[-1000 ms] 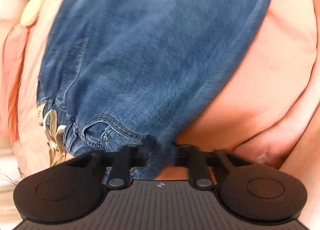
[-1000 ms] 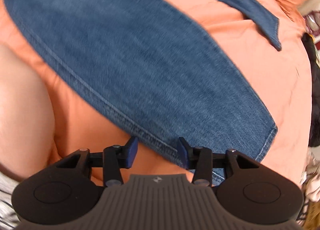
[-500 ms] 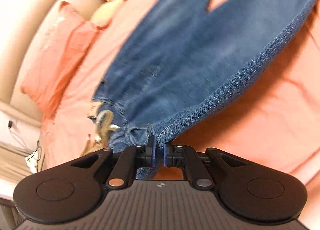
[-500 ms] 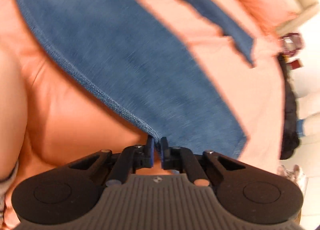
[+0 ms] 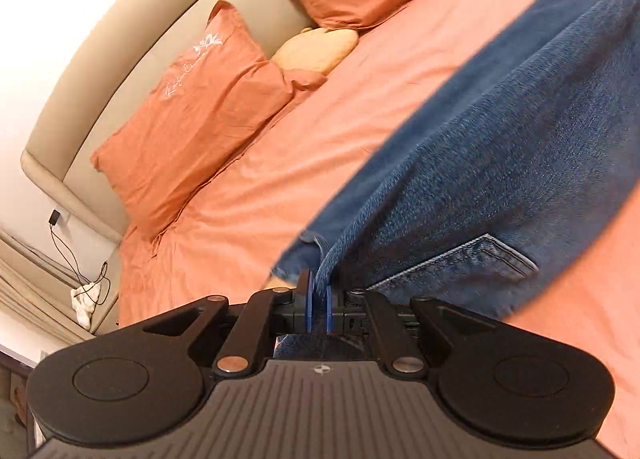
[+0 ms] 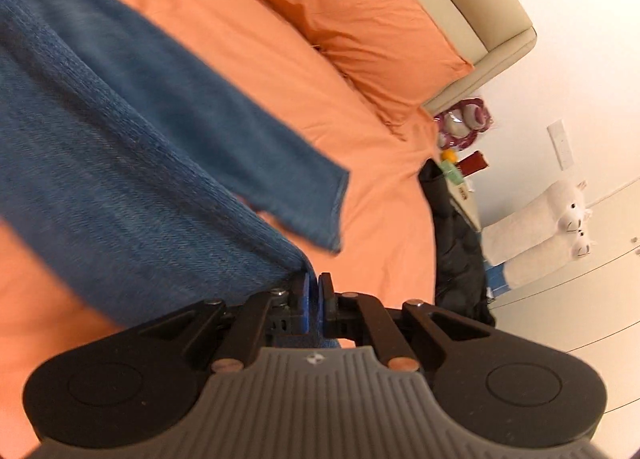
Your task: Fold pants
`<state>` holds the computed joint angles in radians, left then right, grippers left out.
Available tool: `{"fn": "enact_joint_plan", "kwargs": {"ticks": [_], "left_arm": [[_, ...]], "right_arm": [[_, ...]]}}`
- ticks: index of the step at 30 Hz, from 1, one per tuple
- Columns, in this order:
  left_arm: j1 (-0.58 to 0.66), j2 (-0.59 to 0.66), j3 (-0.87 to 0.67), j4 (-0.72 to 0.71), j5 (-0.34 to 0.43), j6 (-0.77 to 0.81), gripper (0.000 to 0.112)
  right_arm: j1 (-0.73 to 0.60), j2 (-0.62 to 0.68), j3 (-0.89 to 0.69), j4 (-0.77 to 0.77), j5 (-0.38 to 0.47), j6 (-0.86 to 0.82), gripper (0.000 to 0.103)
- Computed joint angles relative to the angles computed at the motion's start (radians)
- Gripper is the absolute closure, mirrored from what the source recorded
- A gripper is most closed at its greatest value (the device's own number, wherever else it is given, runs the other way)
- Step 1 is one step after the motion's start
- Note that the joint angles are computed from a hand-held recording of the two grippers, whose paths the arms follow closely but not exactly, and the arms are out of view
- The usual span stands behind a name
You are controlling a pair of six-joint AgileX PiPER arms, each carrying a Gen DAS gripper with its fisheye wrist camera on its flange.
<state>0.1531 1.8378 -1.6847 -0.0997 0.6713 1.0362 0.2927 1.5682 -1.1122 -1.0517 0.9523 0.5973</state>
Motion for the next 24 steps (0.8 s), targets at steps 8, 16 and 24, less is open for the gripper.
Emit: {"fn": "enact_joint_plan", "kwargs": {"ticks": [8,16,24], "left_arm": [[-0.064,0.33,-0.421,0.132,0.172,-0.145,0.106],[-0.064,0.544,-0.687,0.154,0.343,-0.114,0.106],[-0.058,0.597,-0.805,0.141,0.421,-0.15,0.106]], "right_arm": [[-0.217,0.395,-0.534,0.208,-0.073,-0.241,0.103],[-0.304,0.682,-0.824,0.619,-0.011,-0.829,0.074],[-0.292,0.854,-1.029,0.686,0.103,-1.151,0.072]]}}
